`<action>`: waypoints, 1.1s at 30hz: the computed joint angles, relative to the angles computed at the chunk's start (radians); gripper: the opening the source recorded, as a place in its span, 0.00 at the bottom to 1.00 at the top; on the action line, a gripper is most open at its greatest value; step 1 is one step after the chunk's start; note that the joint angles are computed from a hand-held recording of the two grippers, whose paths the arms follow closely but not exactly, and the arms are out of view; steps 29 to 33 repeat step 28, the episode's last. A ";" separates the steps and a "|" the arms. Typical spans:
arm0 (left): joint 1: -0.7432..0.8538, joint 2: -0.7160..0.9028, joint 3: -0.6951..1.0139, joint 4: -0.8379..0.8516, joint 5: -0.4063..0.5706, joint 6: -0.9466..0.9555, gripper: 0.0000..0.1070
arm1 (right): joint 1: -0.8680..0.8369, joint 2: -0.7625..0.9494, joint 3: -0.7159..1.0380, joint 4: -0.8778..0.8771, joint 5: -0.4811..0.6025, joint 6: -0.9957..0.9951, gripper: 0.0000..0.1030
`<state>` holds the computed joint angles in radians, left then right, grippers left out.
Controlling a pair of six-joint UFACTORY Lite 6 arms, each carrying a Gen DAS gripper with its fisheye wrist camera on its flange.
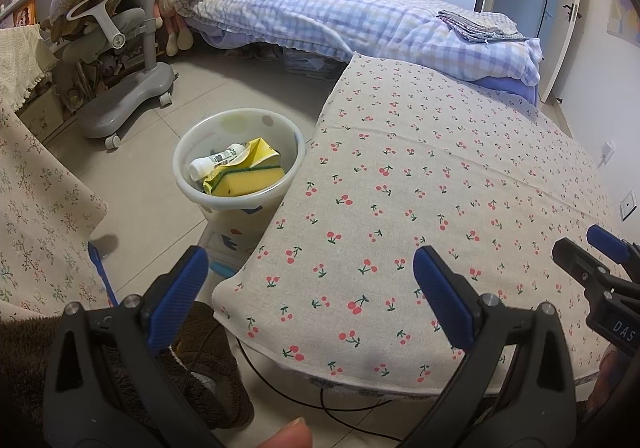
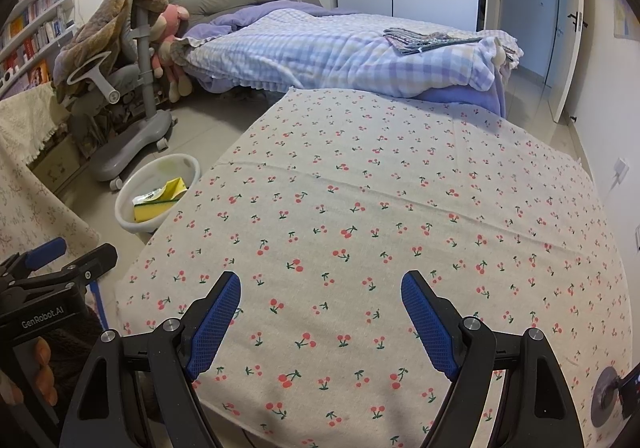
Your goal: Collect trash
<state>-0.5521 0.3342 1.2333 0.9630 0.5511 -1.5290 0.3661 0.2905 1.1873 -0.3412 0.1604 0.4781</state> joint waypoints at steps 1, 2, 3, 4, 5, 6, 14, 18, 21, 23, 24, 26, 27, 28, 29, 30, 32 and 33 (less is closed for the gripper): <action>0.005 -0.001 0.004 -0.009 -0.003 0.008 0.95 | 0.001 0.001 -0.001 -0.004 -0.002 0.007 0.82; 0.008 -0.003 0.008 -0.014 -0.002 0.013 0.95 | 0.003 0.002 0.000 -0.037 -0.001 0.040 0.82; 0.011 -0.006 0.010 -0.014 -0.002 0.013 0.95 | 0.005 0.002 -0.001 -0.075 0.000 0.082 0.82; 0.011 -0.007 0.010 -0.012 -0.001 0.009 0.95 | 0.006 0.002 -0.001 -0.085 -0.002 0.099 0.82; 0.009 -0.005 0.012 -0.004 0.001 0.000 0.95 | 0.007 0.000 -0.001 -0.086 -0.001 0.108 0.82; 0.007 -0.003 0.014 0.006 0.007 -0.006 0.95 | 0.007 0.000 0.000 -0.085 0.001 0.111 0.82; 0.001 0.011 0.019 0.022 0.014 -0.027 0.95 | 0.013 -0.014 -0.005 -0.105 0.007 0.143 0.82; -0.005 0.011 0.019 0.027 0.017 -0.035 0.95 | 0.011 -0.013 -0.002 -0.089 0.007 0.128 0.82; -0.006 0.011 0.017 0.029 0.017 -0.035 0.95 | 0.016 -0.015 -0.001 -0.112 0.010 0.152 0.82; -0.005 0.016 0.021 0.020 0.016 -0.023 0.95 | 0.018 -0.013 0.003 -0.103 0.014 0.147 0.82; -0.004 0.020 0.026 0.010 0.015 -0.012 0.95 | 0.018 -0.012 0.005 -0.092 0.015 0.136 0.82; -0.001 0.028 0.039 -0.020 0.013 0.023 0.95 | 0.023 -0.007 0.014 -0.113 0.022 0.156 0.82; 0.003 0.030 0.045 -0.039 0.010 0.043 0.95 | 0.022 -0.003 0.019 -0.108 0.024 0.149 0.82; 0.008 0.032 0.051 -0.062 0.000 0.070 0.95 | 0.024 0.001 0.024 -0.102 0.025 0.144 0.82; 0.008 0.032 0.051 -0.062 0.000 0.070 0.95 | 0.024 0.001 0.024 -0.102 0.025 0.144 0.82; 0.008 0.032 0.051 -0.062 0.000 0.070 0.95 | 0.024 0.001 0.024 -0.102 0.025 0.144 0.82; 0.008 0.032 0.051 -0.062 0.000 0.070 0.95 | 0.024 0.001 0.024 -0.102 0.025 0.144 0.82; 0.008 0.032 0.051 -0.062 0.000 0.070 0.95 | 0.024 0.001 0.024 -0.102 0.025 0.144 0.82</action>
